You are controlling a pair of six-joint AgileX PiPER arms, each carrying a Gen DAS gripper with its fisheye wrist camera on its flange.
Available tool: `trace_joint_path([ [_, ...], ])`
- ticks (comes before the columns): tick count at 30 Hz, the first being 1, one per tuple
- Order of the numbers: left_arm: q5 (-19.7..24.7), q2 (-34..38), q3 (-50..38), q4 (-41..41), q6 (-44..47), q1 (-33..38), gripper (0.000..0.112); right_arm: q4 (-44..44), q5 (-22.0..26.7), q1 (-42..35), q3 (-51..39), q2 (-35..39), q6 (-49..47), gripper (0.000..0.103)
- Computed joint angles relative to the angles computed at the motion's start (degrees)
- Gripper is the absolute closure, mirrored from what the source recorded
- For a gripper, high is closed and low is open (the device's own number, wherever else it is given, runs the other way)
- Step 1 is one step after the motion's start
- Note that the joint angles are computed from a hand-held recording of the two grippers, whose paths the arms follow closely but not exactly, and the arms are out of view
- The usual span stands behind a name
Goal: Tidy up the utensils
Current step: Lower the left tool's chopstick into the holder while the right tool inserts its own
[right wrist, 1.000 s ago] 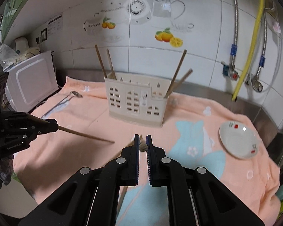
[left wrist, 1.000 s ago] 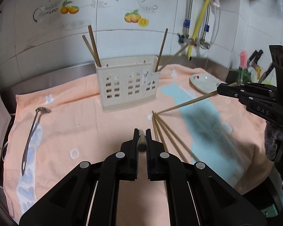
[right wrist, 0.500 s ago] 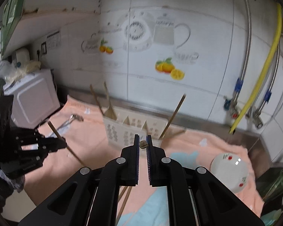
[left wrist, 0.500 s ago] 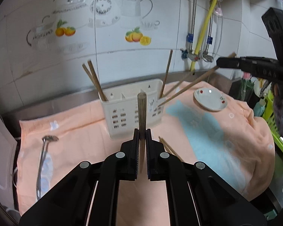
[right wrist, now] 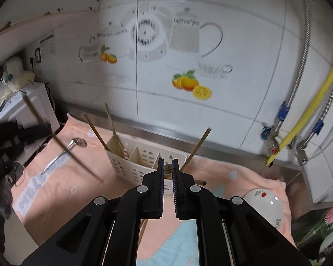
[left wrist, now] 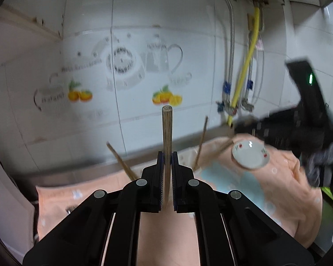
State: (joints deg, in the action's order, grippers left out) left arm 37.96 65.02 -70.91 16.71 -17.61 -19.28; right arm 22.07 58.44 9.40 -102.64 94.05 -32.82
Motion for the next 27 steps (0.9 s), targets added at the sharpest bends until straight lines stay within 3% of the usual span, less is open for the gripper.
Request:
trace_joint_path([
  [6,-1.26,5.44,-7.31,-3.49,3.38,4.11,0.107,-2.30,1.27,1.09,-3.51,3.90,1.81,0.096],
  [14,-5.51,10.72,-10.32,-1.18,0.28,6.24,0.107,-3.71,1.93,1.66,-5.83,7.26,2.79,0.096],
  [27,-8.05,17.81,-8.63,-15.71,7.71,13.15,0.107,-2.56,1.89,1.06,-6.89,9.15,3.00,0.096],
])
